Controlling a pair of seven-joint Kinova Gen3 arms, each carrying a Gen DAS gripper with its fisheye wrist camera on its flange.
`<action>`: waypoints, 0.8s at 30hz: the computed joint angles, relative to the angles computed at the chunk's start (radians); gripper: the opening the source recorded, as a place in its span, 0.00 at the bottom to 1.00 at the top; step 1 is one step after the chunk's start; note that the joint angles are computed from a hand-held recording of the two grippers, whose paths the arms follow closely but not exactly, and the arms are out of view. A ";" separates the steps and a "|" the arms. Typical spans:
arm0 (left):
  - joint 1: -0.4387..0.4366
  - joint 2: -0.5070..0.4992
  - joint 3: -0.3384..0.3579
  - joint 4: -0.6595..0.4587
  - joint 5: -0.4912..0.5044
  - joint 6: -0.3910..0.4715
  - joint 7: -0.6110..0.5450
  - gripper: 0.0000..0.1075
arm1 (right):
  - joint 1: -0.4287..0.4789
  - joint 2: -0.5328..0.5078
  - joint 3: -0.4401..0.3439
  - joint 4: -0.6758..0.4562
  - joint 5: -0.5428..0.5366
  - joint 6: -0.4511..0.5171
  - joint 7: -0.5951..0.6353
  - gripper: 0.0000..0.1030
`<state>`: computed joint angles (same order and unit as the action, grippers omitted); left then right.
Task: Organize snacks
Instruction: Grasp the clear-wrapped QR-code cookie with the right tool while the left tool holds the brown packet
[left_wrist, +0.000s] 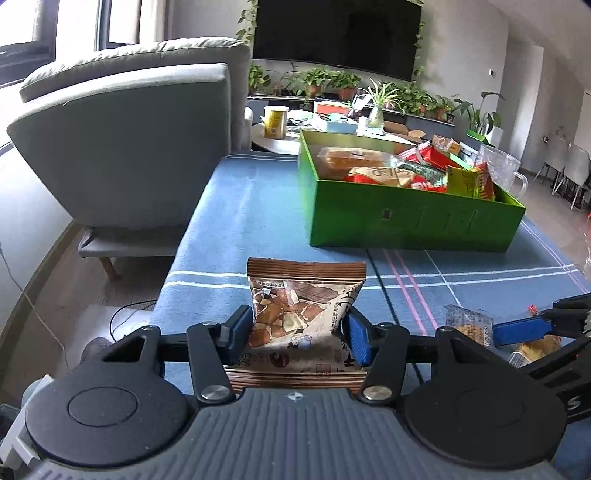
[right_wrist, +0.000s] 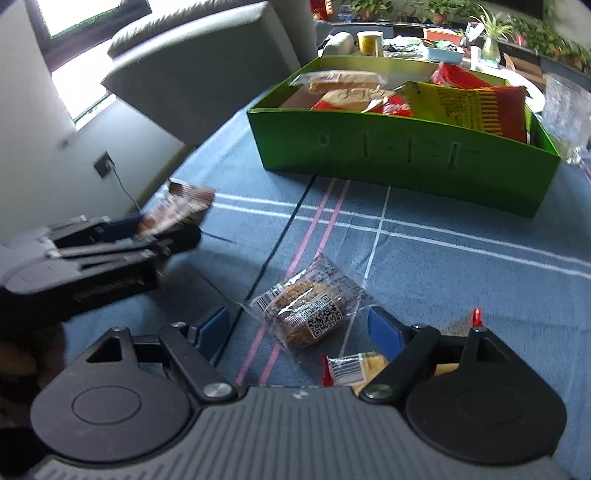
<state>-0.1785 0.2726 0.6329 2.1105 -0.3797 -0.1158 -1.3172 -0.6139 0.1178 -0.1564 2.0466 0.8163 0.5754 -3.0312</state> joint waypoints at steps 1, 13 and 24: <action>-0.003 -0.001 0.001 0.002 0.000 -0.003 0.002 0.48 | -0.023 0.011 0.011 -0.007 0.019 0.023 -0.003 0.68; -0.074 0.002 0.073 0.015 -0.060 -0.013 0.056 0.48 | -0.043 0.056 0.015 -0.026 0.114 0.105 -0.100 0.76; -0.082 0.002 0.087 0.018 -0.099 -0.014 0.089 0.48 | -0.050 0.045 0.017 -0.009 0.164 0.089 -0.128 0.75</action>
